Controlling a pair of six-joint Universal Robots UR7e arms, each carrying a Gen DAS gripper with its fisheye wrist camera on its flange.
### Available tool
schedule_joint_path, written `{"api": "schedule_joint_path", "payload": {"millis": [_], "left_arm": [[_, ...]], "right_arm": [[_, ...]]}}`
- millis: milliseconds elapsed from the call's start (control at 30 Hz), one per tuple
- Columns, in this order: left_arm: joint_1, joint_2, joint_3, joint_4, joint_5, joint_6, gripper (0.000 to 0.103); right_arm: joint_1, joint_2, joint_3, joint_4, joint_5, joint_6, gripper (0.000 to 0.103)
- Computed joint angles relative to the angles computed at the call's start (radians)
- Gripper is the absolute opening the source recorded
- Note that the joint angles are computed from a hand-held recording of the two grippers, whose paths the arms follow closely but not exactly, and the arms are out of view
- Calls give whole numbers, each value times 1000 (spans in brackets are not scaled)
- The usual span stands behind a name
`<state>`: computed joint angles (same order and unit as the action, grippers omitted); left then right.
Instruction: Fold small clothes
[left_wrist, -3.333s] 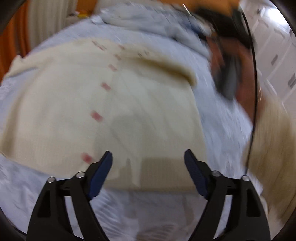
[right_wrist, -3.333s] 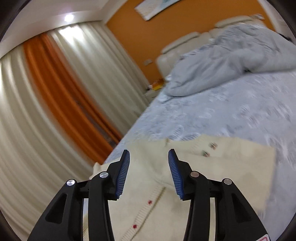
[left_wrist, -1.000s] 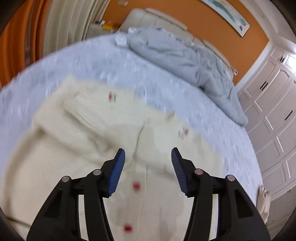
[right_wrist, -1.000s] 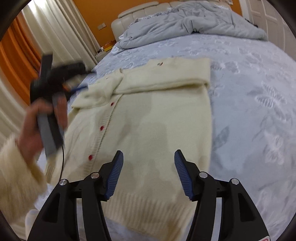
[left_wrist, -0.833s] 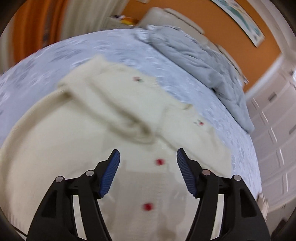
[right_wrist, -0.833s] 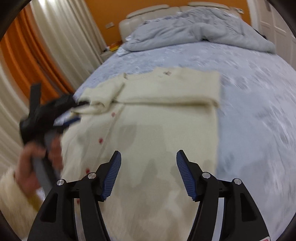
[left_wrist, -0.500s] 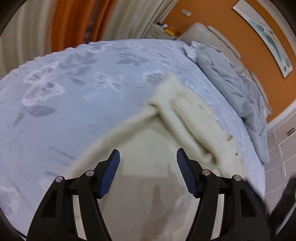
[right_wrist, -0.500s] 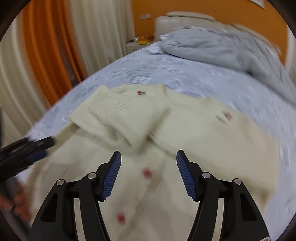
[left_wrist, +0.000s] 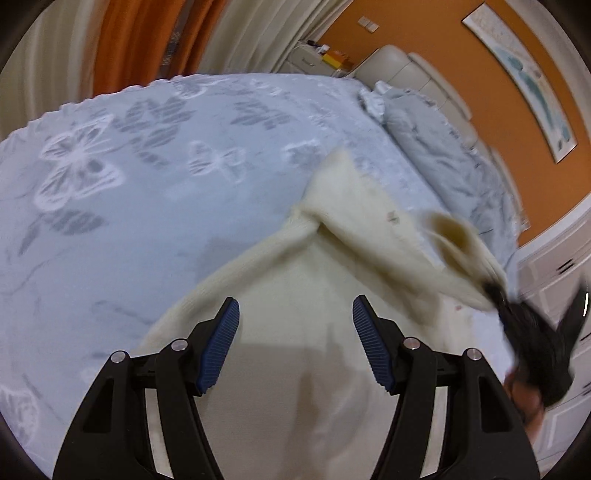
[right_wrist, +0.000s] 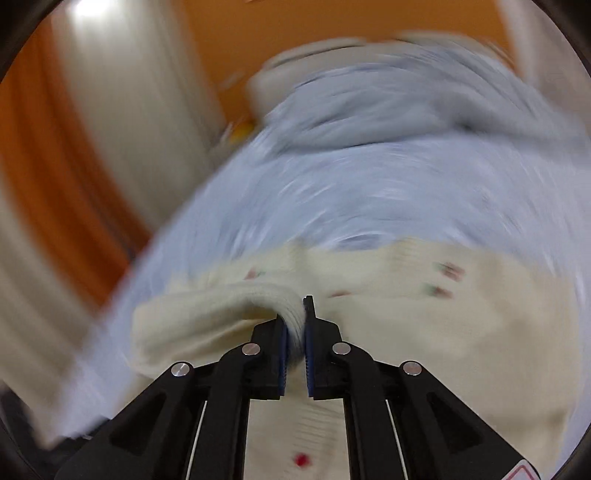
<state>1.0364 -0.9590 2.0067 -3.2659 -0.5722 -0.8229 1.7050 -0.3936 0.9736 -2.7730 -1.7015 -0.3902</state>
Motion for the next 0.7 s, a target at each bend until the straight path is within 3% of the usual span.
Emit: {"api": "schedule_joint_path", "payload": {"millis": [67,133,200,267,367,400,500,533,567,600,667,700], "left_arm": [[13,21,-47,-17,-48,31,67],[37,49,-109,13,-116,16,68],[60,81,-170,47,-176,5,68],[76,114,-227,81,-211,-26,68],[97,154,-286,99,-242,-86,68],[107,163,-310,150,-228,-140,68],[129,173,-333,171,-194,-217,55],[132,176,-338,168,-179,-219,45],[136,179,-346,176,-165,-225,32],[139,181,-354,186,-155,-222,26],[140,188,-369,174,-129,-186,11],[134,193,-374,125,-113,-131,9]], "right_arm": [[-54,-33,7,29,-27,93,14],[-79,-9,-66,176,-121,98,15],[-112,-22,-82,274,-92,134,17],[-128,-56,-39,232,-37,130,26],[-124,-54,-53,207,-75,101,46],[-123,-40,-80,205,-106,105,48],[-140,-6,-156,240,-119,171,46],[-149,7,-184,262,-106,185,43],[-154,15,-201,279,-95,179,32],[-149,15,-192,272,-93,171,10],[-143,4,-169,238,-28,160,10],[-140,-25,-117,168,35,134,10]]}}
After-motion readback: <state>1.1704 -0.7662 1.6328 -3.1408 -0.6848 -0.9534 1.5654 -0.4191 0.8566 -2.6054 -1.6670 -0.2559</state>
